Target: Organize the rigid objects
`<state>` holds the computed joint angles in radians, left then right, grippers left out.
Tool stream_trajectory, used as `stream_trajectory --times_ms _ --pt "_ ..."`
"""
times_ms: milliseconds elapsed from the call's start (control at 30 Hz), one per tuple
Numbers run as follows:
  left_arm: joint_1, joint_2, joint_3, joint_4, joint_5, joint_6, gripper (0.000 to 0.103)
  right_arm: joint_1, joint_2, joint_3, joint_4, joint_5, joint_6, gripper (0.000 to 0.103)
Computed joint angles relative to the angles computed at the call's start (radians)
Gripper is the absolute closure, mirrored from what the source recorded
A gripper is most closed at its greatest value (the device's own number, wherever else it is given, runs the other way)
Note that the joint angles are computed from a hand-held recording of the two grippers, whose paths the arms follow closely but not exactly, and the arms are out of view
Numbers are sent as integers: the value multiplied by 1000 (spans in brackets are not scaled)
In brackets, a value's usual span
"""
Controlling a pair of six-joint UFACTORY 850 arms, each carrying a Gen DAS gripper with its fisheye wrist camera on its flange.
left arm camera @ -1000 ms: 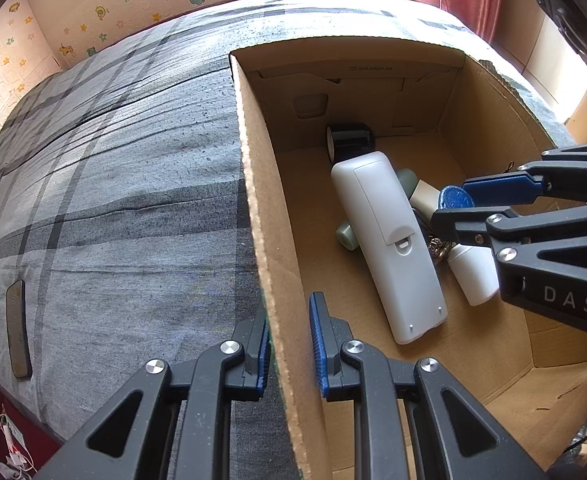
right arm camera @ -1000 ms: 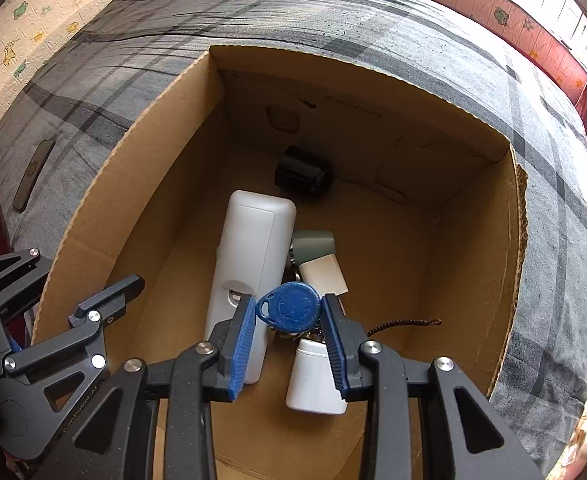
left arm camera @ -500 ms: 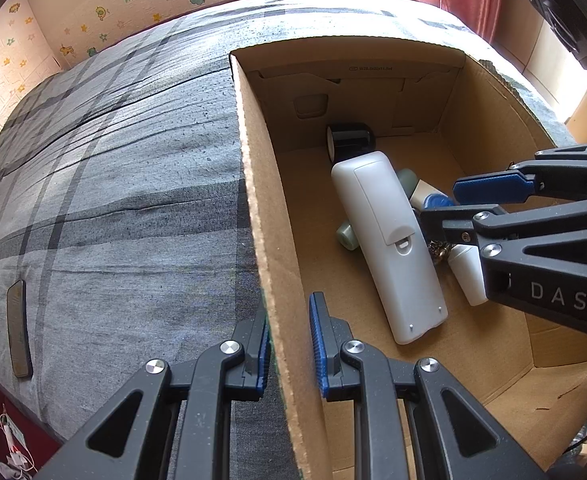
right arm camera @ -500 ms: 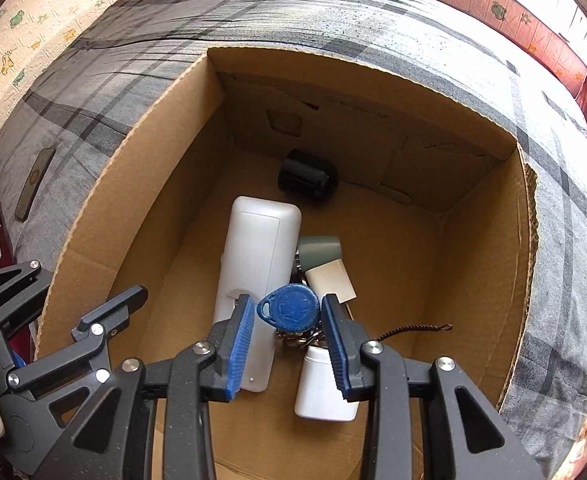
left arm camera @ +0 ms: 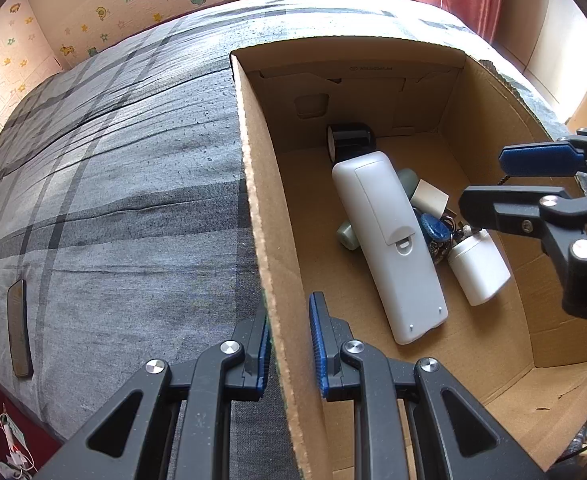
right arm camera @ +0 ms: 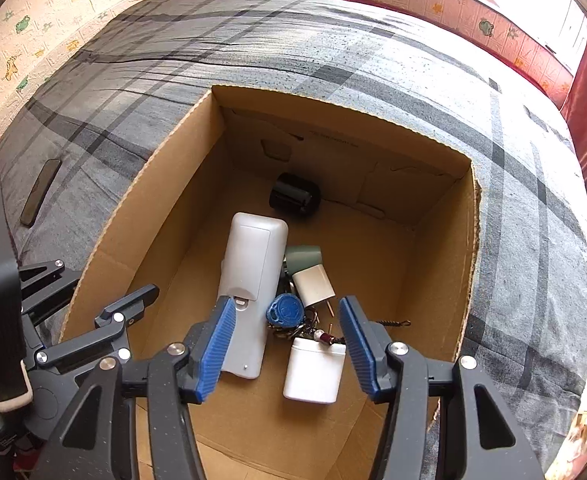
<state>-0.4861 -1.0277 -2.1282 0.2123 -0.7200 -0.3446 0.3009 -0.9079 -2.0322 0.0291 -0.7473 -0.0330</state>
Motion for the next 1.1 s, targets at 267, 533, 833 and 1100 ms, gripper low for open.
stream_trajectory --times_ms 267,533,833,1100 --pt "0 1 2 5 1 -2 83 -1 81 84 -35 36 51 25" --pt "0 -2 -2 9 -3 0 83 -9 168 197 -91 99 162 0" --pt "-6 -2 -8 30 -14 -14 82 -28 282 354 -195 178 354 0" --pt "-22 77 79 115 24 -87 82 -35 345 440 -215 200 374 0"
